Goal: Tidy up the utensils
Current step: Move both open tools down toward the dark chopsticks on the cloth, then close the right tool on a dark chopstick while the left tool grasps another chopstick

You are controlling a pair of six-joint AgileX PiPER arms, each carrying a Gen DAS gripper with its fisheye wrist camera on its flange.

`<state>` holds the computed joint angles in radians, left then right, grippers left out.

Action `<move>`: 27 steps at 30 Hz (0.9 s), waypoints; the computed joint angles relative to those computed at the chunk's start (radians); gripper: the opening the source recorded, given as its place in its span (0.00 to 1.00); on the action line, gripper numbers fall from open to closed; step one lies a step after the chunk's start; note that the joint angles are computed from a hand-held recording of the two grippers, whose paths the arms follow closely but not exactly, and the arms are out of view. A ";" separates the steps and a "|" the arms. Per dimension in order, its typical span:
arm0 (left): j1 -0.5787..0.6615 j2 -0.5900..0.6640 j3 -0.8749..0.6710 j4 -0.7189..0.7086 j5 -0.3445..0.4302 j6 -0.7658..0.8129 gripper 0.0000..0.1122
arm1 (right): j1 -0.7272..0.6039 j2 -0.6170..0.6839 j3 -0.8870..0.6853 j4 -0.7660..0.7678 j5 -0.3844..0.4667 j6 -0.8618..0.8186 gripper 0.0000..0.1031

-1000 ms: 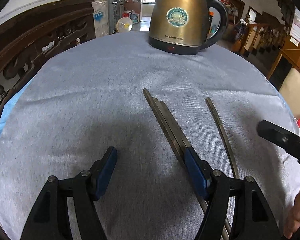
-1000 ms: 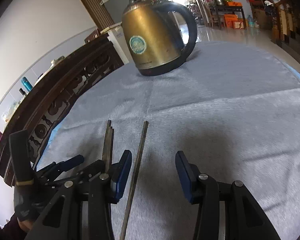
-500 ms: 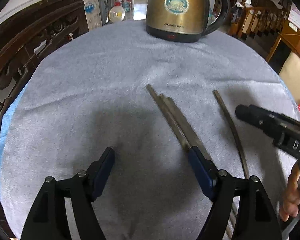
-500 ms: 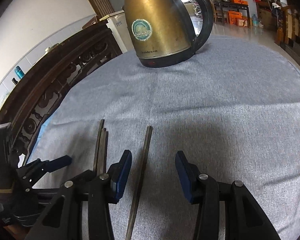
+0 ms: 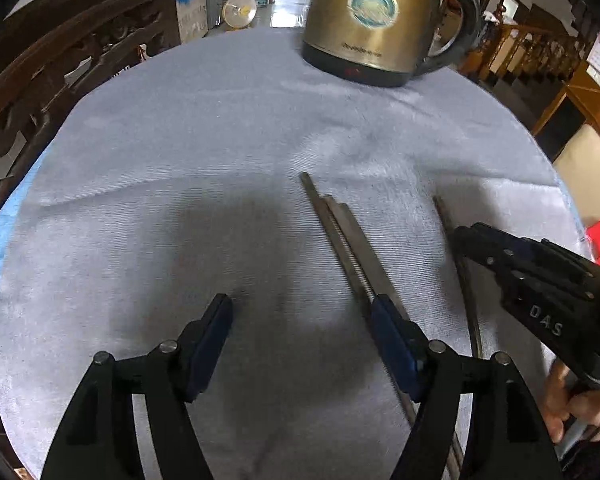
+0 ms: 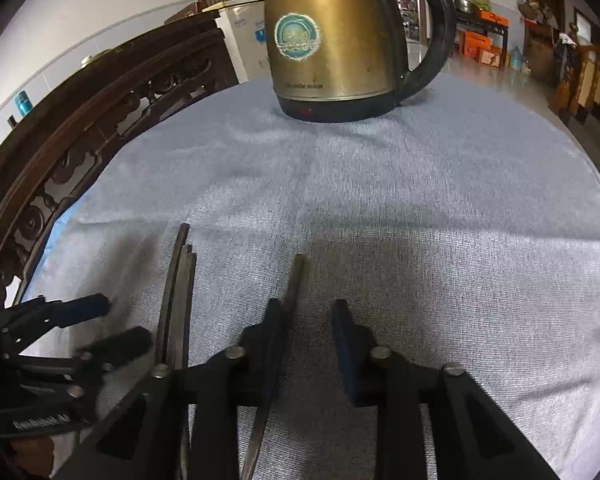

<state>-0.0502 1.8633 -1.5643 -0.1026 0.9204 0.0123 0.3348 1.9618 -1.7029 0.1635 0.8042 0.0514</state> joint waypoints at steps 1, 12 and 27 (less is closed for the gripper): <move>-0.013 -0.002 0.007 0.016 -0.014 -0.012 0.65 | -0.006 -0.001 -0.002 0.008 0.007 -0.006 0.21; -0.023 -0.005 0.014 0.072 -0.041 0.019 0.67 | -0.124 -0.043 0.081 0.164 0.015 -0.128 0.02; -0.105 0.050 -0.045 0.116 -0.051 -0.003 0.68 | -0.189 -0.051 0.120 0.336 0.018 -0.209 0.07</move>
<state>-0.1556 1.9134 -1.6092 0.0135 0.8698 0.0092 0.1457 1.9106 -1.5830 0.4996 0.8221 -0.1579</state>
